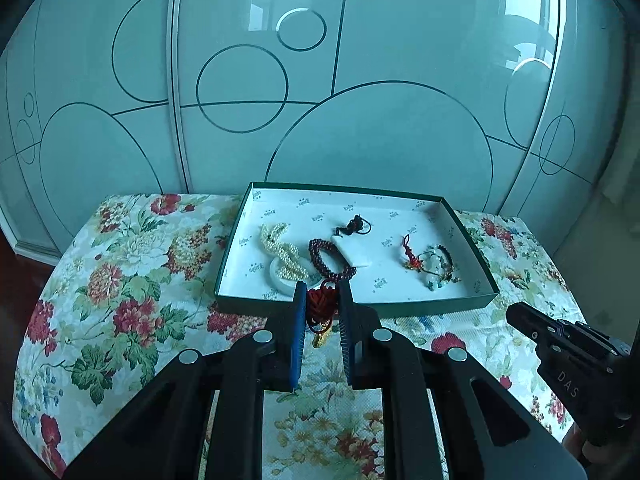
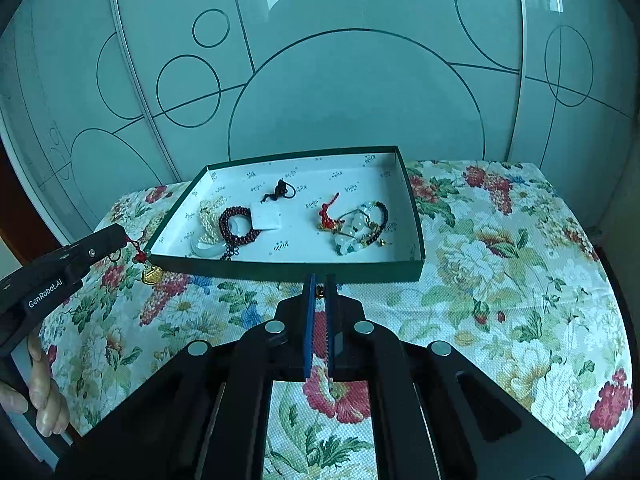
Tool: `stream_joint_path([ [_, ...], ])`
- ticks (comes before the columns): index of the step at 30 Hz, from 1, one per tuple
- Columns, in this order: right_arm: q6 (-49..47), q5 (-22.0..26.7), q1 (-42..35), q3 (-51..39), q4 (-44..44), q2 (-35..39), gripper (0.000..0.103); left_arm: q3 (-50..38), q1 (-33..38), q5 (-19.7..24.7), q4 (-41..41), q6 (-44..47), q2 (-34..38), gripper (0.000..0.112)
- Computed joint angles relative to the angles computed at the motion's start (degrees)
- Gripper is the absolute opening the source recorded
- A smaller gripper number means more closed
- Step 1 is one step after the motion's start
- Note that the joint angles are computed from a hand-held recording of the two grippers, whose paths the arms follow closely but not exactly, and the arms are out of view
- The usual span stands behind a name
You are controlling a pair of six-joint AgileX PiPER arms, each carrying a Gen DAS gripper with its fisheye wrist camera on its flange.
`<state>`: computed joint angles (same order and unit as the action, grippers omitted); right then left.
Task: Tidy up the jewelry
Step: 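Lift the red tassel with the left gripper and carry it into the box, then open the left gripper to release the red tassel in the box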
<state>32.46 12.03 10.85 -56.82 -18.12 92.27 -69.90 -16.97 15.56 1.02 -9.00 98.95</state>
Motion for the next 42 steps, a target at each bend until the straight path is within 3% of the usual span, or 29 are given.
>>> stream_joint_path([
  [9, -11.8, 2.4, -1.8, -11.0, 10.4, 5.3, 0.004, -14.5, -0.5, 5.3, -3.1, 4.2, 7.3, 0.016],
  [19, -18.2, 7.0, -2.6, -24.3, 16.5, 16.3, 0.005, -30.5, -1.9, 10.3, 3.5, 0.4, 19.6, 0.016],
  [27, -16.9, 11.0, -2.0, -32.9, 14.9, 26.2, 0.005, -36.2, -1.5, 12.6, 7.0, -3.2, 28.7, 0.016],
  [37, -18.9, 16.0, -3.3, -42.2, 17.8, 35.1, 0.005, -39.8, -0.5, 13.8, 7.4, -4.1, 33.8, 0.016],
  [41, -18.0, 14.8, -3.3, -41.6, 17.3, 35.5, 0.006, -40.3, -0.8, 14.0, 7.7, -4.0, 34.5, 0.019],
  [42, -18.0, 14.9, -3.4, -41.7, 17.3, 35.5, 0.009, -40.7, -0.8, 14.3, 7.9, -4.2, 34.8, 0.026],
])
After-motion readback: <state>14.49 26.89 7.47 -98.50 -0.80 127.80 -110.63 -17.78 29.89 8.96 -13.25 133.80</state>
